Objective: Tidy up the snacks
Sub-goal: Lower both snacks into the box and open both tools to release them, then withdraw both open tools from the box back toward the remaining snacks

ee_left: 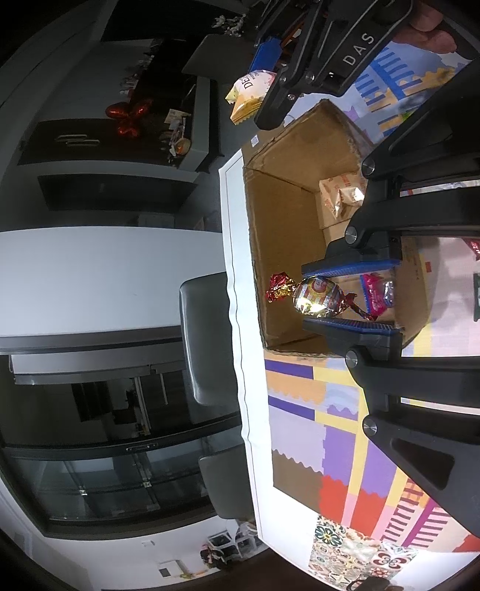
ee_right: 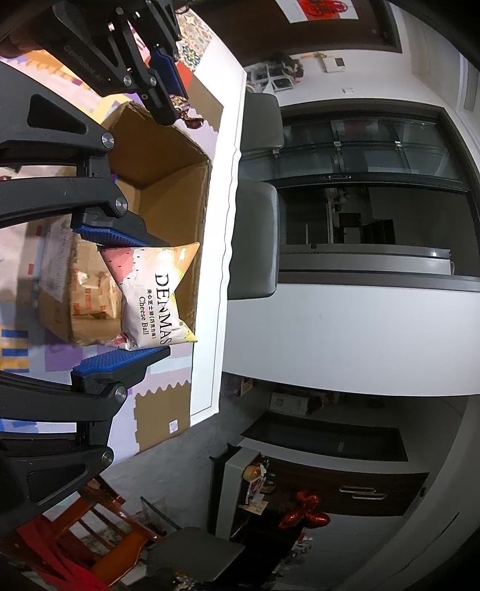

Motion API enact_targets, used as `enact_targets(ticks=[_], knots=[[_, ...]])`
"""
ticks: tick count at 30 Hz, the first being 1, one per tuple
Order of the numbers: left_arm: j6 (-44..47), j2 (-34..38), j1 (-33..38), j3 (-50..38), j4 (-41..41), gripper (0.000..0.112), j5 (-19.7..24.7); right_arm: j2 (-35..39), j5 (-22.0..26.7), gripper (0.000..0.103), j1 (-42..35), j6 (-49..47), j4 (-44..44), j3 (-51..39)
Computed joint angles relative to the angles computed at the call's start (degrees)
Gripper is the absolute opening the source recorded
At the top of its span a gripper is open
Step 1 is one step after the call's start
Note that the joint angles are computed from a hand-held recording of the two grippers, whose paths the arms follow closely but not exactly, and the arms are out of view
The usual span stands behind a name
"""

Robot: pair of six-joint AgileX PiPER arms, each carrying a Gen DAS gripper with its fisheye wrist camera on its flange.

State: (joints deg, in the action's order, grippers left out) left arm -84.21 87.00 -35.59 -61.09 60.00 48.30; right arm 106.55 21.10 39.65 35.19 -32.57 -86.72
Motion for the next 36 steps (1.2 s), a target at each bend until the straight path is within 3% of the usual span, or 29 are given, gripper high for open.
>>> enact_targets(ticks=[11, 14, 18, 20, 25, 36], knots=[[0.1, 1.8, 1.4, -0.8, -0.1, 0.025, -0.7, 5.7, 3.6, 0.049, -0.3, -7.9, 7.4, -8.2], [-0.4, 2.2, 0.8, -1.3, 0.4, 0.054, 0.9, 6.4, 4.4, 0.060, -0.3, -8.0, 8.1, -9.2], [-2.1, 1.7, 0.6, -0.8, 1.1, 0.062, 1.9, 6.6, 4.5, 0.081, 0.2, -3.4, 3.6, -9.3], [-2.8, 1.4, 0.4, -0.5, 1.4, 0.064, 2.8, 6.4, 4.5, 0.087, 0.3, -0.5, 1.2, -8.8], [-3.9, 0.8, -0.6, -0.1, 2.5, 0.075, 4.8, 6.0, 5.1, 0.089, 0.5, 2.4, -1.4, -8.2], [-4.8, -1.3, -4.3, 0.3, 2.2, 0.076, 9.2, 2.3, 3.9, 0.089, 1.2, 4.9, -3.7, -3.9]])
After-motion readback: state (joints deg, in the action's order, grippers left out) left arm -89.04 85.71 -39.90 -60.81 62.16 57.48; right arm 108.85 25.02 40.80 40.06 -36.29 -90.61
